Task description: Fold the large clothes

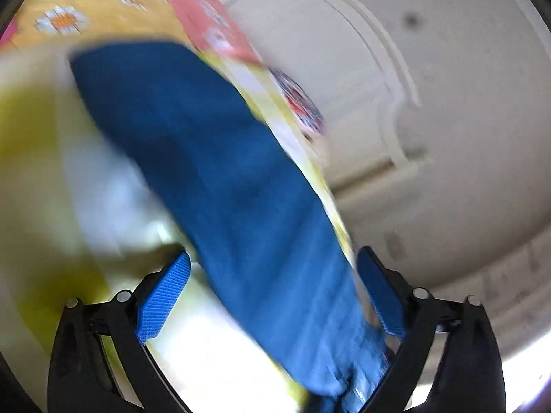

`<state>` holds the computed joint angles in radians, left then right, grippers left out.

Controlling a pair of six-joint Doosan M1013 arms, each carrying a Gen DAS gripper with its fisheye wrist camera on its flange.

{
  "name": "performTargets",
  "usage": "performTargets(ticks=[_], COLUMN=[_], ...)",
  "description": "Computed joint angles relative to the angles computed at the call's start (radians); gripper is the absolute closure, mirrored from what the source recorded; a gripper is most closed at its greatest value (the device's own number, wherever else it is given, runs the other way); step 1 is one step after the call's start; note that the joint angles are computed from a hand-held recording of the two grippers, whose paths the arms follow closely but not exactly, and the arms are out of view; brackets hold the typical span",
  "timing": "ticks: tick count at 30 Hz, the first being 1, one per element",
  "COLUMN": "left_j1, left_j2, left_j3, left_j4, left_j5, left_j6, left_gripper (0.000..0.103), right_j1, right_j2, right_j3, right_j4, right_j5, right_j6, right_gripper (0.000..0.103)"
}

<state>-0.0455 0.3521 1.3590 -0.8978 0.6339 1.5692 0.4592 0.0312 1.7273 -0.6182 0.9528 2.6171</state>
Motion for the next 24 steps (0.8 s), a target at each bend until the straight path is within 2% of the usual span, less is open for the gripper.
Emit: performTargets(ticks=[1,3,5,6,7,10,12,14,16,17,19,21,24], left_j1=[0.013,0.035,0.044,0.046,0.046,0.021,-0.012,-0.052,-0.106,-0.130,-0.202,-0.265,-0.375], left_j2=[0.017,0.050,0.067,0.074,0.068,-0.002,-0.046,-0.086,-0.122,-0.133,-0.149,-0.156,-0.143], left_j3=[-0.022,-0.058,-0.080,-0.088,-0.074,0.002,0.035,0.054,0.060,0.064,0.054,0.053,0.053], left_j4=[0.026,0.013,0.014,0.020,-0.005,-0.102,-0.184,-0.253,-0.312,-0.320,-0.266,-0.182,0.042], left_j5=[0.003,0.024,0.050,0.068,0.056,-0.070,-0.101,-0.117,-0.079,-0.061,0.000,0.034,0.051], left_j6=[-0.033,-0.030,0.009,0.010,0.030,0.188,0.317,0.467,0.643,0.692,0.766,0.779,0.716], left_gripper=[0.018,0.032,0.078,0.087,0.091,0.095,0.095,0.095,0.095,0.095,0.095,0.094,0.094], right_j1=[-0.001,-0.002,-0.002,-0.002,-0.002,0.003,0.014,0.041,0.067,0.073,0.081,0.084,0.086], right_j2=[-0.001,-0.002,-0.003,-0.003,-0.005,-0.012,-0.020,-0.030,-0.033,-0.032,-0.022,-0.008,0.003], right_j3=[0.001,0.003,0.004,0.004,0.006,0.012,0.021,0.034,0.040,0.040,0.030,0.014,0.003], right_j4=[0.001,0.004,0.005,0.005,0.002,-0.019,-0.069,-0.179,-0.270,-0.288,-0.296,-0.290,-0.295], right_j5=[-0.003,-0.007,-0.010,-0.012,-0.015,-0.022,-0.019,0.003,0.041,0.054,0.087,0.140,0.216], right_j6=[0.000,0.001,0.001,0.004,0.006,0.030,0.083,0.196,0.277,0.290,0.288,0.286,0.326], right_gripper=[0.003,0.003,0.003,0.003,0.003,0.003,0.004,0.004,0.004,0.004,0.004,0.004,0.004])
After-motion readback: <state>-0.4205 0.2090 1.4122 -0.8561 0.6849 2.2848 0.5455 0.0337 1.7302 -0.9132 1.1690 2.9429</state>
